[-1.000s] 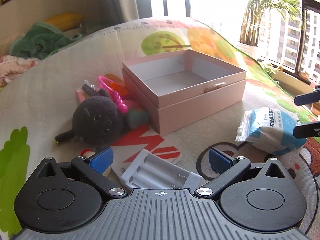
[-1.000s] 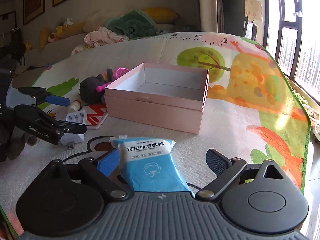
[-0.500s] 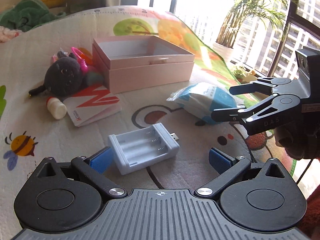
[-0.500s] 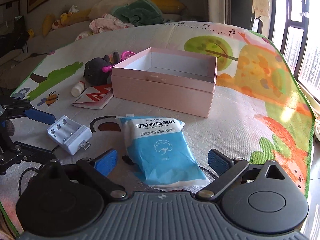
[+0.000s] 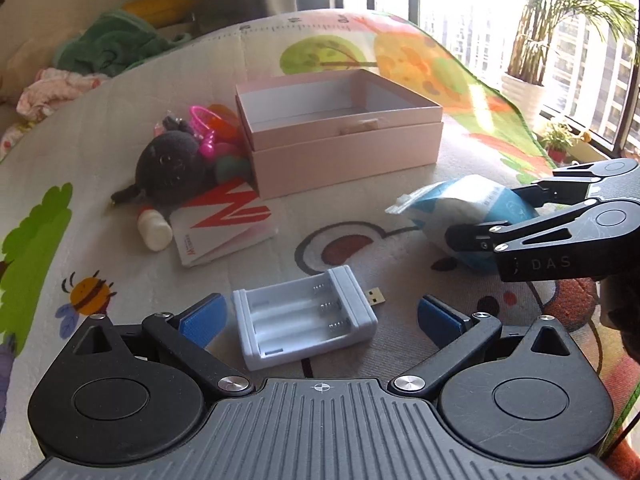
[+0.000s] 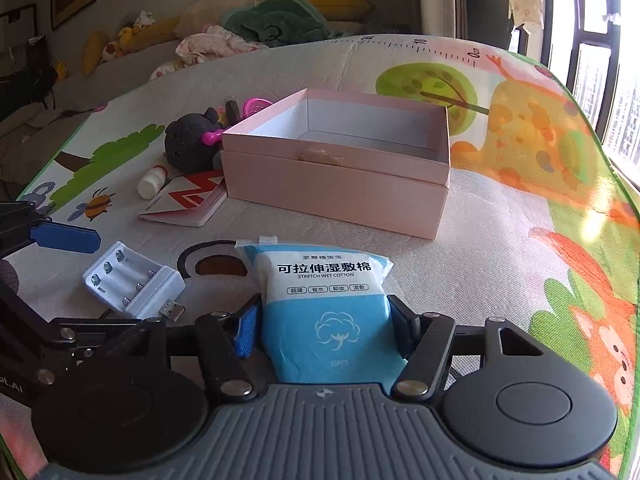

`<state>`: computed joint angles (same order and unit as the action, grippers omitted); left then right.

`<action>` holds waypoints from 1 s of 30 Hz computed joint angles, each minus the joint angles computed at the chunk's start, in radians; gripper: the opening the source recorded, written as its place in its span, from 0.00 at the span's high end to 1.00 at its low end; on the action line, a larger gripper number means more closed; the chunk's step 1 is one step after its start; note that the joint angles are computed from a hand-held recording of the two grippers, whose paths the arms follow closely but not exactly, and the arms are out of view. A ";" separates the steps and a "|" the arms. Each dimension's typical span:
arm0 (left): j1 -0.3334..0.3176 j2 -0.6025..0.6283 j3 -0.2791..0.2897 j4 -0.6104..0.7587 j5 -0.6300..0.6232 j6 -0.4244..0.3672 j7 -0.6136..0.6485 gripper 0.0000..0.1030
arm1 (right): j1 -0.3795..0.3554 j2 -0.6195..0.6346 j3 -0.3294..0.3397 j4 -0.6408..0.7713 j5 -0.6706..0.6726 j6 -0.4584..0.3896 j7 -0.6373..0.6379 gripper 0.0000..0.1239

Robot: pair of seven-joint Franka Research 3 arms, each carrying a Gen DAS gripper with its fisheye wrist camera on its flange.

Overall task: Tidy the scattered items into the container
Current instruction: 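Grasp the white battery charger with the left gripper while the right carries the blue pack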

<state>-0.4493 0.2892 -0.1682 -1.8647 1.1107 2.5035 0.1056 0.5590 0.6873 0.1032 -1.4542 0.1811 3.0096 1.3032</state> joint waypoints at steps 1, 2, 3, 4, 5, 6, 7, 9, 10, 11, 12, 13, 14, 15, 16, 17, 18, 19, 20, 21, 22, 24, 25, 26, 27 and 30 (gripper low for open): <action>-0.001 0.005 -0.002 0.007 -0.018 -0.019 0.002 0.00 | 0.018 -0.022 -0.029 -0.030 -0.002 0.000 0.026 0.51; -0.001 0.011 -0.003 0.013 -0.035 -0.030 0.001 0.00 | 0.034 -0.045 -0.054 -0.060 -0.004 0.000 0.055 0.51; 0.001 0.018 -0.002 0.020 -0.055 -0.039 -0.007 0.00 | 0.046 -0.072 -0.073 -0.099 -0.003 0.001 0.088 0.51; 0.002 0.027 -0.001 0.028 -0.073 -0.045 -0.013 0.00 | 0.044 -0.098 -0.069 -0.138 0.001 0.006 0.105 0.51; 0.004 0.034 0.000 0.036 -0.087 -0.044 -0.019 0.00 | 0.030 -0.121 -0.051 -0.174 0.007 0.015 0.107 0.51; 0.005 0.041 0.003 0.042 -0.097 -0.038 -0.024 0.00 | 0.008 -0.144 -0.021 -0.212 0.017 0.029 0.095 0.51; 0.004 0.049 0.005 0.052 -0.104 -0.037 -0.024 0.00 | -0.018 -0.162 0.013 -0.244 0.028 0.042 0.075 0.50; -0.004 0.068 0.008 0.078 -0.117 -0.053 -0.011 0.00 | -0.024 -0.187 0.027 -0.289 0.033 0.068 0.061 0.50; -0.008 0.077 0.010 0.091 -0.122 -0.063 0.001 0.00 | -0.009 -0.192 0.011 -0.300 0.026 0.081 0.066 0.49; -0.014 0.086 0.012 0.103 -0.124 -0.074 0.012 0.00 | 0.008 -0.194 -0.008 -0.305 0.018 0.090 0.074 0.47; -0.018 0.093 0.015 0.114 -0.128 -0.086 0.022 0.00 | 0.030 -0.194 -0.033 -0.308 0.006 0.101 0.085 0.44; -0.021 0.096 0.019 0.115 -0.127 -0.085 0.020 0.00 | 0.042 -0.191 -0.046 -0.310 -0.002 0.114 0.090 0.42; -0.021 0.095 0.023 0.113 -0.127 -0.078 0.012 0.00 | 0.042 -0.189 -0.047 -0.309 -0.005 0.121 0.089 0.41; -0.019 0.092 0.025 0.109 -0.130 -0.070 0.008 0.00 | 0.040 -0.186 -0.044 -0.306 -0.008 0.124 0.085 0.41; -0.018 0.090 0.027 0.105 -0.130 -0.066 0.004 0.00 | 0.033 -0.180 -0.037 -0.297 -0.009 0.122 0.078 0.41; -0.020 0.087 0.030 0.101 -0.127 -0.067 -0.002 0.00 | 0.031 -0.178 -0.035 -0.292 -0.010 0.120 0.076 0.41; -0.020 0.083 0.032 0.093 -0.122 -0.065 -0.009 0.00 | 0.031 -0.175 -0.034 -0.287 -0.011 0.116 0.073 0.41; -0.017 0.077 0.032 0.083 -0.119 -0.052 -0.014 0.00 | 0.029 -0.173 -0.032 -0.284 -0.012 0.113 0.070 0.41; -0.015 0.070 0.033 0.072 -0.112 -0.041 -0.021 0.00 | 0.028 -0.173 -0.031 -0.283 -0.011 0.109 0.068 0.41; -0.014 0.065 0.034 0.064 -0.104 -0.035 -0.026 0.00 | 0.029 -0.174 -0.032 -0.282 -0.011 0.104 0.069 0.41; -0.013 0.060 0.034 0.057 -0.094 -0.031 -0.031 0.03 | 0.029 -0.175 -0.032 -0.280 -0.009 0.095 0.072 0.41; -0.015 0.051 0.035 0.045 -0.068 -0.032 -0.041 0.07 | 0.025 -0.178 -0.028 -0.275 -0.008 0.070 0.074 0.46; -0.012 0.044 0.032 0.037 -0.064 -0.029 -0.033 0.07 | 0.009 -0.180 -0.009 -0.271 -0.002 0.054 0.066 0.52; -0.010 0.035 0.031 0.026 -0.052 -0.021 -0.036 0.07 | 0.007 -0.183 -0.007 -0.269 0.000 0.042 0.068 0.52; -0.010 0.024 0.030 0.014 -0.031 -0.014 -0.041 0.07 | 0.021 -0.187 -0.022 -0.268 -0.007 0.035 0.081 0.53; -0.006 -0.011 0.022 -0.017 0.030 0.005 -0.026 0.07 | 0.033 -0.201 -0.038 -0.266 -0.021 0.010 0.107 0.54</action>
